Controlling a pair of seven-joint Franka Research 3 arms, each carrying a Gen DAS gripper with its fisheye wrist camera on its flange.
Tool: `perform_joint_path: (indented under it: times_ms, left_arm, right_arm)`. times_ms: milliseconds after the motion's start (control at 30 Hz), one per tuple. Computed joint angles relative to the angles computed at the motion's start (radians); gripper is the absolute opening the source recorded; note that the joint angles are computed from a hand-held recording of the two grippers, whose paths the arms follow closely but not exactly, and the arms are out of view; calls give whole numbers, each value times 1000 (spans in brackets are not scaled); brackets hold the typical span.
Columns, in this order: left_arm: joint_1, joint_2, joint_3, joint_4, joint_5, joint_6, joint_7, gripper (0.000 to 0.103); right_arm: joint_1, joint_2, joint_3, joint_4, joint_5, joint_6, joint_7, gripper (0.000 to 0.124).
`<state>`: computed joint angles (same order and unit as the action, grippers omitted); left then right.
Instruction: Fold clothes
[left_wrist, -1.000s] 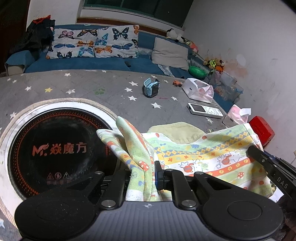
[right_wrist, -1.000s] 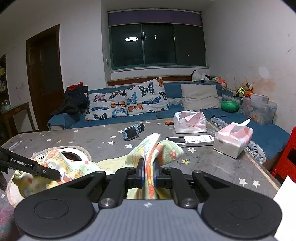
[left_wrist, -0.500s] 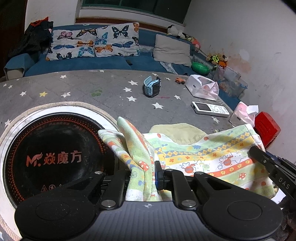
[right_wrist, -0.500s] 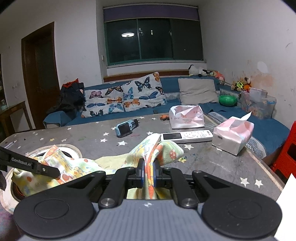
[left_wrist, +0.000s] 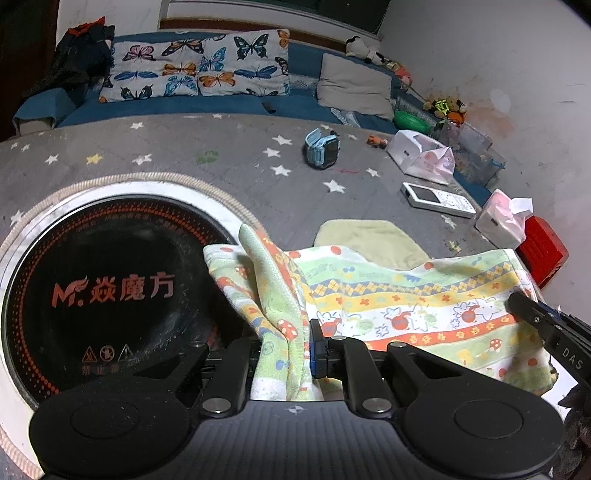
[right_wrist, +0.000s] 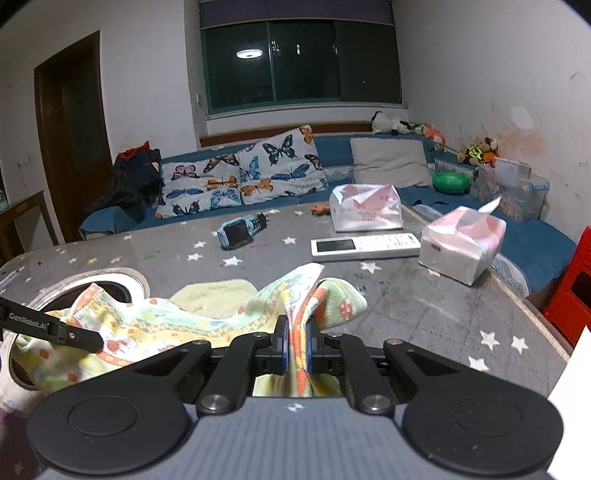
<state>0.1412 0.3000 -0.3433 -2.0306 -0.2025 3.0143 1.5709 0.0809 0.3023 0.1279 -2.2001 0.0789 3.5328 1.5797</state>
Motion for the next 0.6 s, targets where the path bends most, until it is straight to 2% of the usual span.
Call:
perform_joint_path:
  times_ms: [200, 367, 500, 600]
  left_arm:
    - [-6, 6, 13, 0, 7, -11, -10, 16]
    - [-22, 0, 32, -9, 43, 0, -31, 20]
    - [-73, -11, 98, -22, 123, 9, -102, 37]
    - [-82, -18, 118, -31, 162, 15, -142, 42]
  right_arm:
    - [35, 11, -33, 6, 51, -21, -39, 8]
    - [135, 18, -113, 18, 172, -43, -144, 14]
    - [169, 19, -135, 19, 251, -32, -206, 15]
    - [152, 23, -118, 23, 263, -22, -220, 15]
